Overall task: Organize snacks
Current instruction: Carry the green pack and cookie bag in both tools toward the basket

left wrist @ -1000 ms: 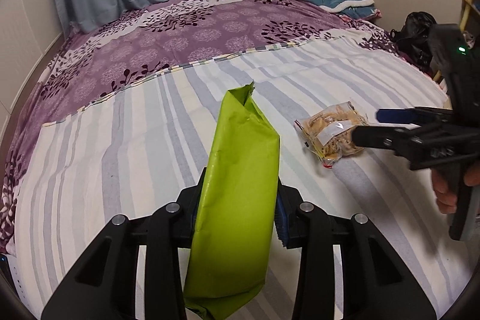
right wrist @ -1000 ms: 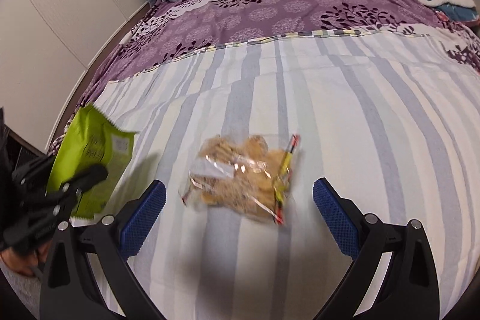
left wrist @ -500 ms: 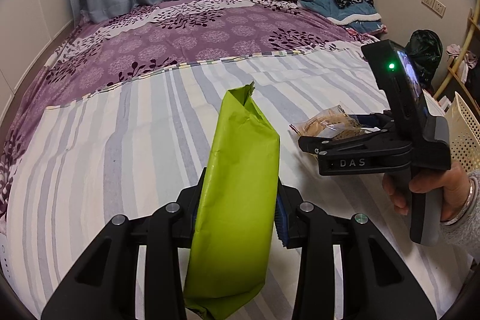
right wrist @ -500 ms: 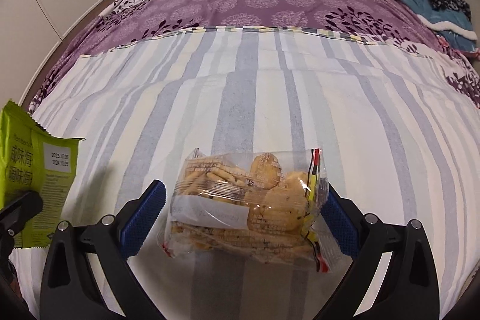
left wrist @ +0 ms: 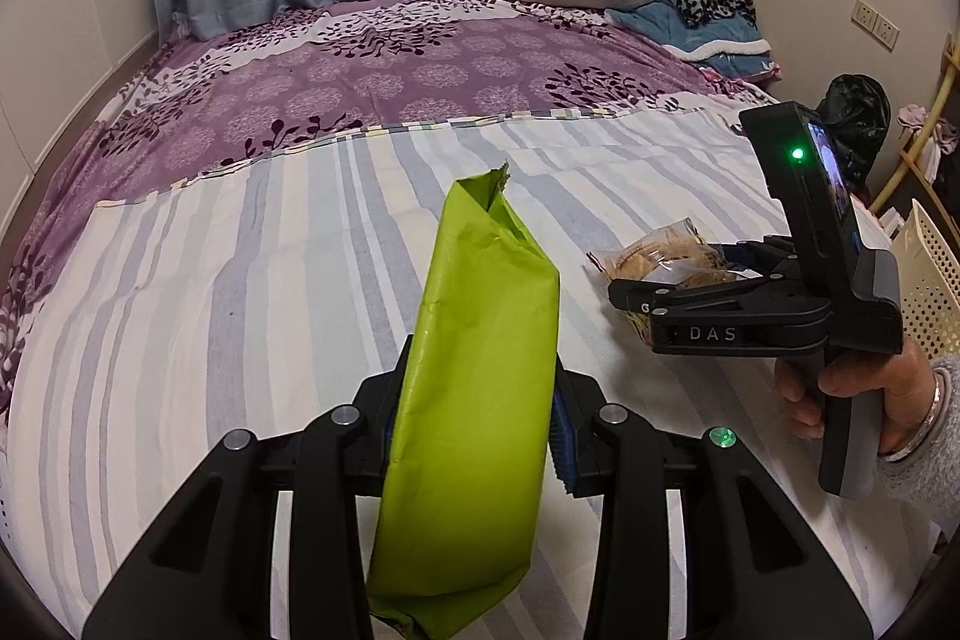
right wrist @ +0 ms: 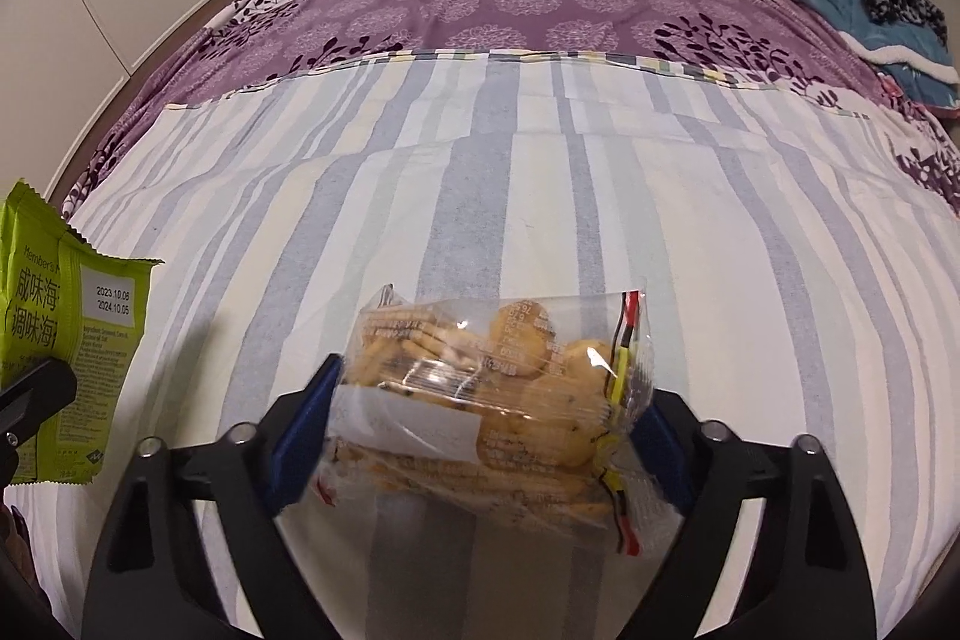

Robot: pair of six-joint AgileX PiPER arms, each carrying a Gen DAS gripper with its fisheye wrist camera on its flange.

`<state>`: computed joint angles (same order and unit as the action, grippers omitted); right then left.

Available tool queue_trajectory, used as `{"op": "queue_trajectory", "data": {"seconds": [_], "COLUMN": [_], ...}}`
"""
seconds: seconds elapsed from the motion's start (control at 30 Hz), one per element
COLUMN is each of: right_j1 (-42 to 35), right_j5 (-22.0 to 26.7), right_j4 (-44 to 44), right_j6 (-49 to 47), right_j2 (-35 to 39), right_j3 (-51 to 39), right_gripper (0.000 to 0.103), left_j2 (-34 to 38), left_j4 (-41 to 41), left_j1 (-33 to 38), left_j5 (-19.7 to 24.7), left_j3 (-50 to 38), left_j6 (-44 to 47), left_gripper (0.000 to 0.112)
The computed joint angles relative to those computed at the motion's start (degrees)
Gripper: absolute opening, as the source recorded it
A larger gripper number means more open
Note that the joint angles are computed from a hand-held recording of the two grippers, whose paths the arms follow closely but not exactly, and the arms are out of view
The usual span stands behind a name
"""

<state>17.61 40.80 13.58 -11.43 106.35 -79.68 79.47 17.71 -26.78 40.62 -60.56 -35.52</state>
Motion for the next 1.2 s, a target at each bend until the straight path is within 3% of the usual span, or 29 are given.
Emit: {"op": "queue_trajectory", "data": {"seconds": [0.17, 0.53, 0.9, 1.2], "right_j1": [0.36, -2.54, -7.81, -12.31], "right_j5": [-1.30, -0.85, 1.63, 5.02], "right_j4": [-0.81, 6.08, 13.80, 18.91], "right_j6": [-0.83, -7.41, -14.49, -20.08], "right_j2": [-2.28, -9.88, -18.59, -23.82], "right_j3": [2.74, 8.64, 15.00, 18.79], "right_gripper": [0.083, 0.083, 0.083, 0.083], "left_j2": [-0.31, -2.78, -7.39, -12.69], "left_j4": [0.96, 4.90, 7.62, 10.98], "left_j1": [-0.52, -3.10, -5.79, -9.93], "left_j5": [0.33, 2.97, 5.23, 9.85], "left_j3": [0.04, 0.10, 2.17, 4.14], "left_j6": [-1.02, -6.32, -11.40, -18.28], "left_gripper": [0.038, 0.038, 0.038, 0.038]}}
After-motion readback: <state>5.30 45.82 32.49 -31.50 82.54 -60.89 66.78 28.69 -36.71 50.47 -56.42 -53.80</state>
